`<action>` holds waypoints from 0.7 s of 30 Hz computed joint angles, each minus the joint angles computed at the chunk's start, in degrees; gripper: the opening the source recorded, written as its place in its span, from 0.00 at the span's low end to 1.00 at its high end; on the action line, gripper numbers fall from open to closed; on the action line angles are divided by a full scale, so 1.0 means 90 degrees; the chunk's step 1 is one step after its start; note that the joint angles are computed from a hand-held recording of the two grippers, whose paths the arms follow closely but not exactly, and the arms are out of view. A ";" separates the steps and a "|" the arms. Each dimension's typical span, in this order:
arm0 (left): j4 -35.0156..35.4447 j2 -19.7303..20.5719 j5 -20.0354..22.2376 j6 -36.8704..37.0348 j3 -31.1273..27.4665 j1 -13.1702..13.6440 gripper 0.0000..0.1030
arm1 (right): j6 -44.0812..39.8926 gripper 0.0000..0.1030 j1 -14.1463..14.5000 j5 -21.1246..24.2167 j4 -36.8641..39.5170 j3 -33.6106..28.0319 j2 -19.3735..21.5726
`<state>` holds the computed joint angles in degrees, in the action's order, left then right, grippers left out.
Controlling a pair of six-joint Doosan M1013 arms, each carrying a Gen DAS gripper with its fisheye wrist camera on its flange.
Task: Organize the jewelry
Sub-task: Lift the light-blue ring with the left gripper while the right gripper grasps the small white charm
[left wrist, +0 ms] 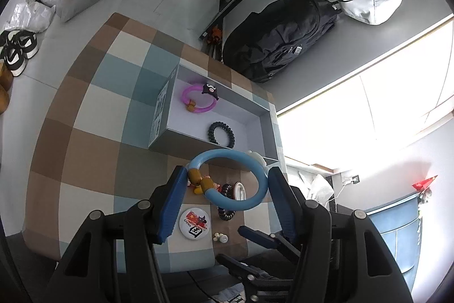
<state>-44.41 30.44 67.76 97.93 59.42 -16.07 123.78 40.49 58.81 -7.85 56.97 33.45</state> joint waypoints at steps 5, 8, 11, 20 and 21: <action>0.0106 -0.0019 0.0028 0.0043 -0.0007 -0.0011 0.52 | -0.0008 0.22 0.0036 0.0316 -0.0206 -0.0142 0.0143; 0.0106 -0.0024 0.0028 0.0077 -0.0002 -0.0015 0.52 | -0.0072 0.16 0.0076 0.0444 -0.0360 -0.0219 0.0191; 0.0152 -0.0034 0.0009 0.0121 0.0005 -0.0035 0.52 | -0.0191 0.11 0.0126 0.0513 -0.0511 -0.0296 0.0245; 0.0254 -0.0070 0.0002 0.0197 0.0047 -0.0081 0.52 | 0.0068 0.11 0.0083 0.0371 -0.0571 -0.0182 0.0114; 0.0253 -0.0071 0.0002 0.0195 0.0049 -0.0082 0.52 | 0.0120 0.11 0.0076 0.0316 -0.0590 -0.0149 0.0080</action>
<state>-42.13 29.81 67.77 99.69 59.86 -16.81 124.86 41.18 61.65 -13.16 55.63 34.18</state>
